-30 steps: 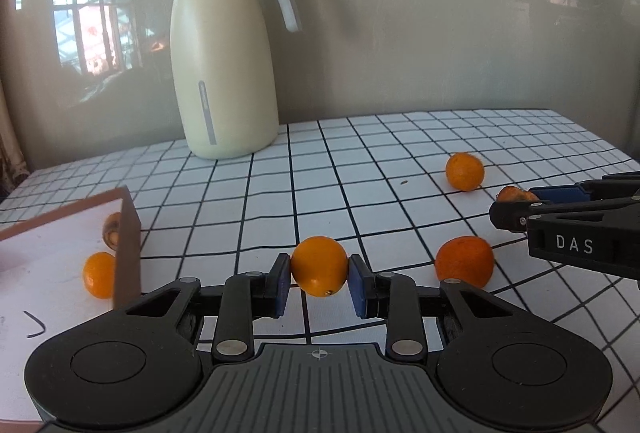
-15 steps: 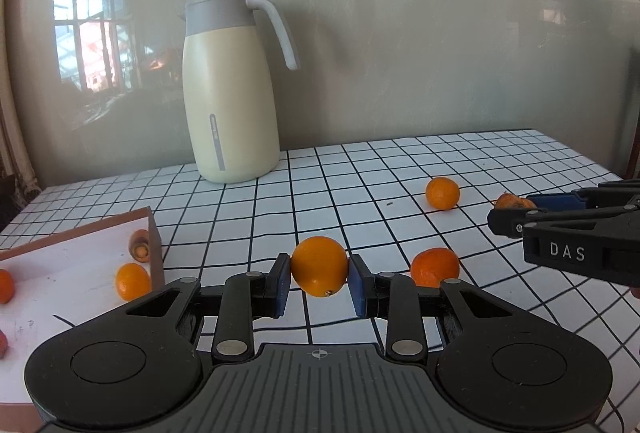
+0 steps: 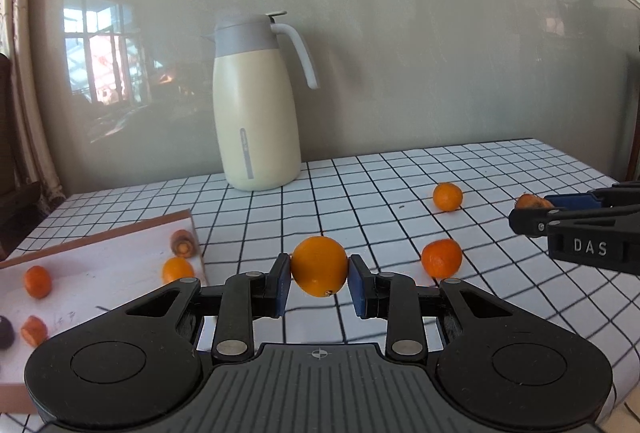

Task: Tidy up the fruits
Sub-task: 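Carry the orange and carrot chunk over the white box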

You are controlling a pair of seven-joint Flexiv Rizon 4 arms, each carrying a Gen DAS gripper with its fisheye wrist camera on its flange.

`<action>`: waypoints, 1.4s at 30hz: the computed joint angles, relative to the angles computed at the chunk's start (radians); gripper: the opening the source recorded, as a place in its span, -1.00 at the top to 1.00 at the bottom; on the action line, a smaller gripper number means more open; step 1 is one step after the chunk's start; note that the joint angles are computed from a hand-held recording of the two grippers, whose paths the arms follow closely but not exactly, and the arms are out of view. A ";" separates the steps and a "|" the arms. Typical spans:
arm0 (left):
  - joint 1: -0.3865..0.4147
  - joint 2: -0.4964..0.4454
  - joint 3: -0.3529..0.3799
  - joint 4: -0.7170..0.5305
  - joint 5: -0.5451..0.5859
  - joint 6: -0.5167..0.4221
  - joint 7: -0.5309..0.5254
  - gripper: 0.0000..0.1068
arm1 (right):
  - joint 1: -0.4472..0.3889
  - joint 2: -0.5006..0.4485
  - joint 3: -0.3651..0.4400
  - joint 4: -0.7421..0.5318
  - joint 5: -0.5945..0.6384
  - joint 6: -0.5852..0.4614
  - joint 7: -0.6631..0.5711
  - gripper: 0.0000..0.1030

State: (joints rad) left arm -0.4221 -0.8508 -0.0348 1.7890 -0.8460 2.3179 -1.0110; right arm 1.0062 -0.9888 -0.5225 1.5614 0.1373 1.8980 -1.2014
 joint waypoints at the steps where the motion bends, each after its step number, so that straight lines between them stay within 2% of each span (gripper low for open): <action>1: 0.002 0.007 -0.001 0.018 0.008 0.010 -0.010 0.42 | 0.006 0.004 -0.002 0.010 0.003 0.003 -0.002 0.46; 11: 0.015 0.068 -0.011 0.163 0.055 0.103 -0.108 0.42 | 0.042 0.038 0.001 0.073 0.034 0.042 -0.064 0.46; 20: 0.010 0.091 -0.013 0.224 0.064 0.174 -0.129 0.42 | 0.047 0.062 0.040 0.081 0.059 0.078 -0.144 0.46; 29: 0.031 0.101 -0.017 0.251 0.060 0.198 -0.138 0.42 | 0.031 0.063 0.098 0.039 0.060 0.075 -0.209 0.46; 42: 0.057 0.117 -0.014 0.295 0.074 0.229 -0.171 0.42 | 0.036 0.059 0.130 0.009 0.064 0.085 -0.241 0.46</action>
